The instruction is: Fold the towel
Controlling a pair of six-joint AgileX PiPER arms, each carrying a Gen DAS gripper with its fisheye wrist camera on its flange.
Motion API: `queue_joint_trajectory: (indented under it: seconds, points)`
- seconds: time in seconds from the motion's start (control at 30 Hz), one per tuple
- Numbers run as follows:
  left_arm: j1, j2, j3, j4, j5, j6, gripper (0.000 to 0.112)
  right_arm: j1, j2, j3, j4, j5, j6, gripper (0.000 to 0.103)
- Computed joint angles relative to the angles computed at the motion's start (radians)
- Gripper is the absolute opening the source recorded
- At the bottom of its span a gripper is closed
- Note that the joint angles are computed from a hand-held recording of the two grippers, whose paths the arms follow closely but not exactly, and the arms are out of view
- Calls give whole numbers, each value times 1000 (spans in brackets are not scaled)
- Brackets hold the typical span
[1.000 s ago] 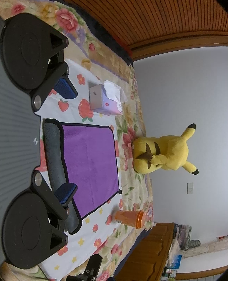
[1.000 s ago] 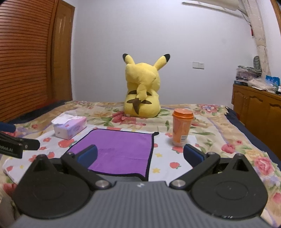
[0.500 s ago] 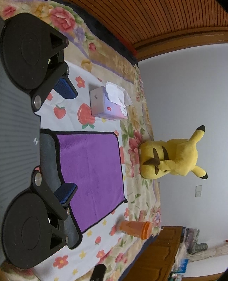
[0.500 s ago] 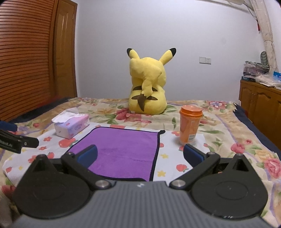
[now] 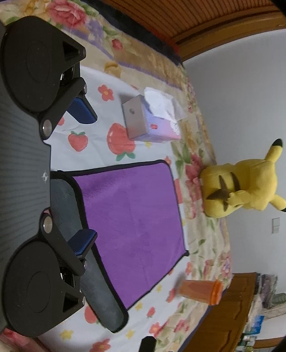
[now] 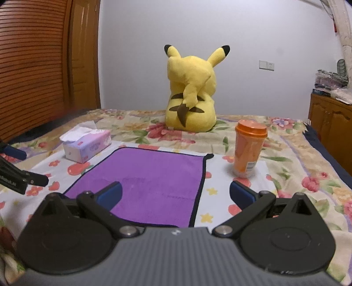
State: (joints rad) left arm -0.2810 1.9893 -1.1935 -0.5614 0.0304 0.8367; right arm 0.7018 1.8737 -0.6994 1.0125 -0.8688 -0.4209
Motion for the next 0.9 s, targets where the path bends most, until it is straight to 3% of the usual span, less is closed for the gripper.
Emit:
queue_joint_trajectory:
  seconds: [0.07, 0.2, 0.47, 0.7, 0.9]
  points:
    - [8, 22, -30, 89, 30, -80, 103, -15, 7, -8, -14, 16, 2, 103]
    - [24, 63, -80, 64, 81, -46, 103, -48, 21, -23, -46, 52, 11, 103]
    - [37, 132, -151, 154, 150, -115, 102, -82, 57, -60, -88, 117, 13, 103]
    - [45, 194, -225, 245, 219, -194, 87, -104, 72, -84, -113, 193, 7, 103]
    - [59, 213, -254, 157, 276, -132, 74, -127, 84, -102, -133, 265, 20, 103]
